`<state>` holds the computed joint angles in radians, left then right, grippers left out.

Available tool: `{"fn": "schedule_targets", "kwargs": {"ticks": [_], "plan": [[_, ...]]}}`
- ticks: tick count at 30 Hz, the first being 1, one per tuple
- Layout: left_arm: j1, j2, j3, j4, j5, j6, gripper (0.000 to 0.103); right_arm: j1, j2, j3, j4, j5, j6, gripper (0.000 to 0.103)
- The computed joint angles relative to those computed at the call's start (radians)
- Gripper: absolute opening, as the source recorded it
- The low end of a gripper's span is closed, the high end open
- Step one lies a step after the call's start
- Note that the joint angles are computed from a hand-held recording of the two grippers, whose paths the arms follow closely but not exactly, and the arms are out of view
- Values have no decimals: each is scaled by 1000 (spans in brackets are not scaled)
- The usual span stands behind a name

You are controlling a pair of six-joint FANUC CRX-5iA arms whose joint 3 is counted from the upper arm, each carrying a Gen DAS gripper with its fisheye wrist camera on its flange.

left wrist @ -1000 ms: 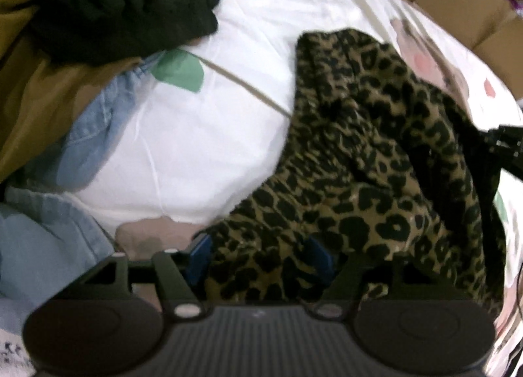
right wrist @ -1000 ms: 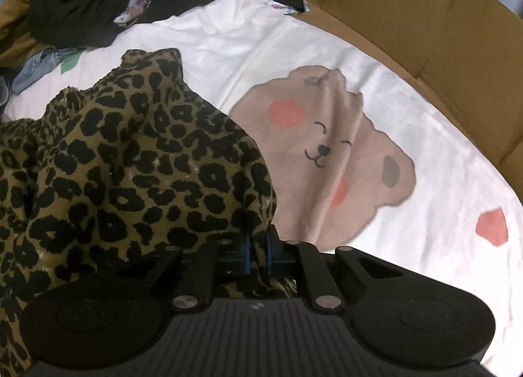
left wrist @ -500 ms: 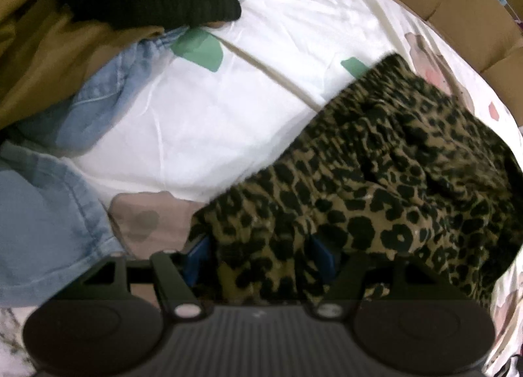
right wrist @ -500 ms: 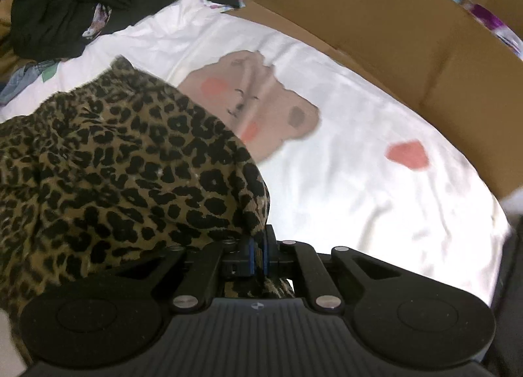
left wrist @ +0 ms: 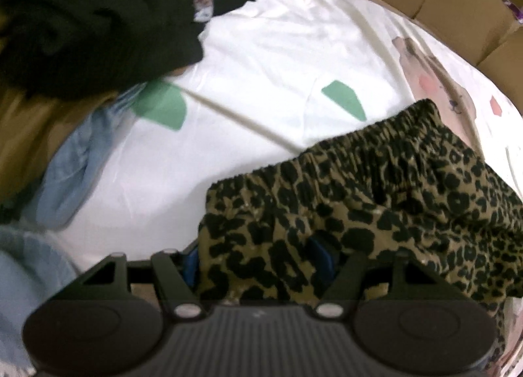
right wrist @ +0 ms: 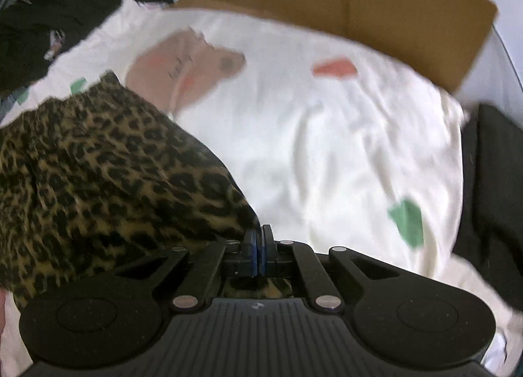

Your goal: Fold clothes

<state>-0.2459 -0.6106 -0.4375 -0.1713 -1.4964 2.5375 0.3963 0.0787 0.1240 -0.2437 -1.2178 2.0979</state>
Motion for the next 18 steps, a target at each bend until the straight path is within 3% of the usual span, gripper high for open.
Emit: {"fn": "schedule_targets", "kwargs": {"ticks": [4, 10, 14, 18], "plan": [[-7, 15, 7, -14, 3, -14, 68, -37, 26, 26, -9, -49, -32, 1], [-30, -11, 9, -29, -5, 19, 65, -24, 15, 49, -52, -21, 31, 6], [-59, -32, 27, -45, -19, 99, 65, 6, 28, 70, -57, -5, 36, 27], [-118, -39, 73, -108, -51, 181, 65, 9, 35, 88, -101, -11, 26, 35]]}}
